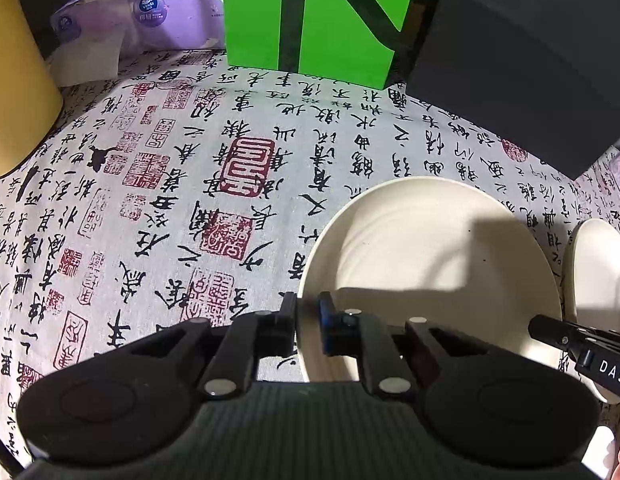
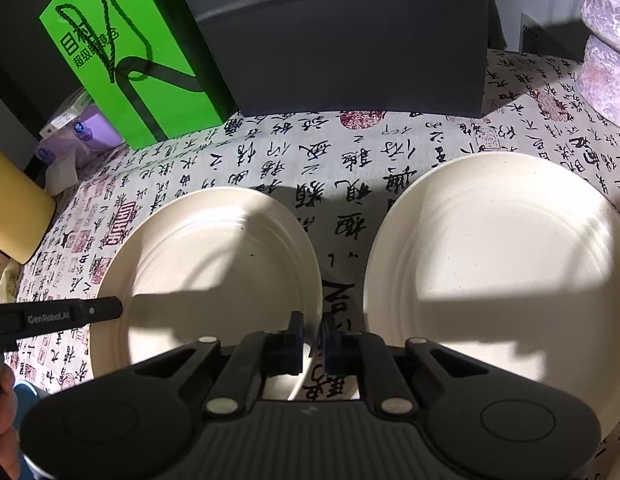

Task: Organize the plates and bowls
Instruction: 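Lift both held cream plates off the tablecloth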

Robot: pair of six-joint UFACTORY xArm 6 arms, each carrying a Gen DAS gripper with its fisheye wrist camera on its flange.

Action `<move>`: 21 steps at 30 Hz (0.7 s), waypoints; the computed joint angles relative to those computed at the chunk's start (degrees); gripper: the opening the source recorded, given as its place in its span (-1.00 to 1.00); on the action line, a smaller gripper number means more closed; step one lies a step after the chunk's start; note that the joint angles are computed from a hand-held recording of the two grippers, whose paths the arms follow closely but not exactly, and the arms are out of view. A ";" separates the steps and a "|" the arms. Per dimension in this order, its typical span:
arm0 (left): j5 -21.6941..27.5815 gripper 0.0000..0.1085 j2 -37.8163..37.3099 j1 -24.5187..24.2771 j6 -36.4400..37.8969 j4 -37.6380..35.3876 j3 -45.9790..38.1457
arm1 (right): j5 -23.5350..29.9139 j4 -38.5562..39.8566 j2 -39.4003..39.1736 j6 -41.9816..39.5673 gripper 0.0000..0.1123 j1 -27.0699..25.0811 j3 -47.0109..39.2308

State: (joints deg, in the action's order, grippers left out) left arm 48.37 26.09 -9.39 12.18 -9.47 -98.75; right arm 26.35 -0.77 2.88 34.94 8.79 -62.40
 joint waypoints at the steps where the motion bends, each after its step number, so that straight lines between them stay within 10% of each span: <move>1: -0.47 -0.79 -0.21 -0.01 -0.02 0.08 0.39 | -0.22 -0.02 -0.06 0.01 -0.86 0.00 0.10; 21: -6.28 -0.80 -4.36 0.25 2.27 -1.72 5.45 | -3.87 -5.12 -3.63 4.05 -0.87 0.30 3.20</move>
